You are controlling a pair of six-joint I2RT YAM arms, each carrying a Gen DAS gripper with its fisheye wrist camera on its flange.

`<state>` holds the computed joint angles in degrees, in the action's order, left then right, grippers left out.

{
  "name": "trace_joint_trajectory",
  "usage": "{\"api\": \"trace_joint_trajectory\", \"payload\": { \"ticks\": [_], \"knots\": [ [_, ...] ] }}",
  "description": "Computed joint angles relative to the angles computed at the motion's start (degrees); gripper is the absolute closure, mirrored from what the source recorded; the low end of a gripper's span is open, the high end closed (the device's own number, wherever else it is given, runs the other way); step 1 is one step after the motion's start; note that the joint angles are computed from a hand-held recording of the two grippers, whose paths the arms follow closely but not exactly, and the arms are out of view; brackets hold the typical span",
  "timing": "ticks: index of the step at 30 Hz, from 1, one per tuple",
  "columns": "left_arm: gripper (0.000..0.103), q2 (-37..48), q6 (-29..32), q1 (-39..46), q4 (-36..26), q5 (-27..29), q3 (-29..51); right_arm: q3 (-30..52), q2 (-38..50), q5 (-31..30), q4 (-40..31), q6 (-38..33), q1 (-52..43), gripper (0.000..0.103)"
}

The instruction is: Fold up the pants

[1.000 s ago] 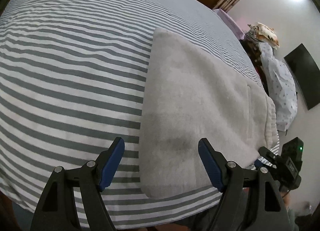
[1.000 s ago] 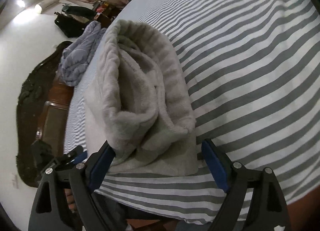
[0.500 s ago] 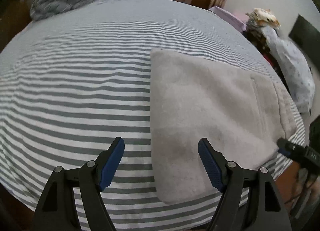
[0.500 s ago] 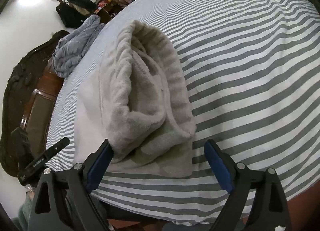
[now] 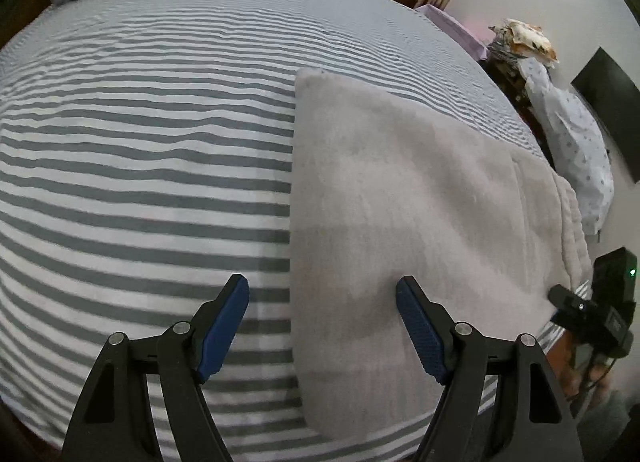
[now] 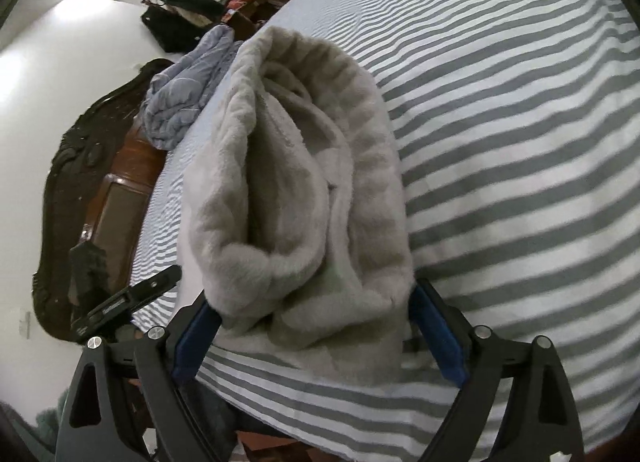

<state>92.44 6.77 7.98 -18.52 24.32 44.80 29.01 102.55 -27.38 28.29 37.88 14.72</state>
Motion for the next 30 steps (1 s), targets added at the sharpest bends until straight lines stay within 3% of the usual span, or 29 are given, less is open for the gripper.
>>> {"api": "trace_joint_trajectory", "payload": {
  "ticks": [8, 14, 17, 23, 30],
  "knots": [
    [0.022, 6.2, -0.7, 0.0, 1.8, 3.9, 4.3, 4.9, 6.6, -6.7, 3.9, -2.0, -3.0, 0.012],
    [0.019, 9.7, -1.5, -1.4, 3.8, 4.6, 7.0, 11.9, 10.3, -7.9, -0.5, -4.6, -3.0, 0.012],
    [0.020, 10.8, -2.4, -2.2, 4.4, 5.4, 7.8, 14.1, 11.0, -8.0, -3.0, -5.9, -2.8, 0.013],
    [0.025, 9.8, -2.9, -3.4, 6.9, 4.0, 6.2, 14.4, 12.7, -11.6, -0.1, -3.5, -3.8, 0.029],
    [0.029, 8.6, -5.0, -5.7, 8.2, 1.0, 5.4, 15.4, 14.2, -11.0, -0.8, -4.1, -4.1, 0.028]
  ]
}}
